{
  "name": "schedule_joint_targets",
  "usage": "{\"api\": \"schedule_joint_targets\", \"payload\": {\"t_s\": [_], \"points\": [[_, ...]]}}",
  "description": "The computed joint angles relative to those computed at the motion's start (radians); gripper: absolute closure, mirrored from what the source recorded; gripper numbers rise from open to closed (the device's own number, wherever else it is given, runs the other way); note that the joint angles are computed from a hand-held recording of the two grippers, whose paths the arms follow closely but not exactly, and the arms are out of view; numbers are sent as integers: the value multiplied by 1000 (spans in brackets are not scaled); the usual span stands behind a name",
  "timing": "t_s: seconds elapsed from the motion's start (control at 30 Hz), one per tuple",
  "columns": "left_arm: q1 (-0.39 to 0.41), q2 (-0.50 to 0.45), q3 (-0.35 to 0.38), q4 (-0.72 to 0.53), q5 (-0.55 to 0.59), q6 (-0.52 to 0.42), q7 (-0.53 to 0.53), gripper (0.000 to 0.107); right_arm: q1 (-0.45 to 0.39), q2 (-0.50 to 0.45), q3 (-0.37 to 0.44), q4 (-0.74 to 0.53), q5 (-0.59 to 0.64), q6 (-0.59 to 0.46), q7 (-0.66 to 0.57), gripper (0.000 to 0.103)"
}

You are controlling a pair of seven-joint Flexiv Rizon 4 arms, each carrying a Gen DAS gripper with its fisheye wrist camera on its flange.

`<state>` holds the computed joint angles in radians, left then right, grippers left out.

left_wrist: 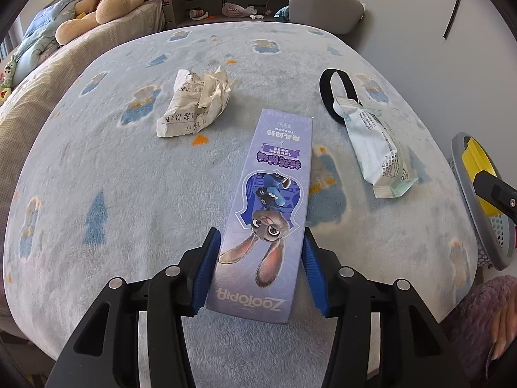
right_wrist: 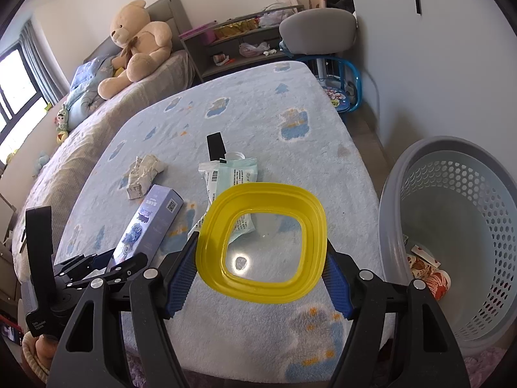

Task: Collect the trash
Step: 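Grasp the purple Zootopia box with the left gripper while the right gripper holds the lid, then carry lid and purple box over the grey basket and open both grippers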

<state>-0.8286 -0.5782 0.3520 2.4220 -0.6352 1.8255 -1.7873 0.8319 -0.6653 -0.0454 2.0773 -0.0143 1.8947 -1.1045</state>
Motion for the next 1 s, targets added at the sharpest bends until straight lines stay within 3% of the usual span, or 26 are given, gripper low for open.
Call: {"api": "schedule_joint_targets", "payload": {"t_s": [0.17,0.33,0.5,0.67,0.83,1.0], "points": [[-25,-20,43,-39,10,-41,2,48,2,7,0,12,7,11,-5,35],[-9,-56,65,-96,64,-88,-17,48,-6,13,4,18,15,15,-6,35],[-16,-69,92,-110,108,-102,-80,63,-13,21,7,33,24,30,-12,35],[-17,-45,92,-81,140,-86,-167,64,-43,21,32,46,24,47,-23,35],[-148,-39,188,-56,108,-98,-232,64,-56,23,42,56,21,42,-32,35],[-356,-48,374,-49,108,-146,-306,64,-70,28,53,68,25,59,-34,35]]}}
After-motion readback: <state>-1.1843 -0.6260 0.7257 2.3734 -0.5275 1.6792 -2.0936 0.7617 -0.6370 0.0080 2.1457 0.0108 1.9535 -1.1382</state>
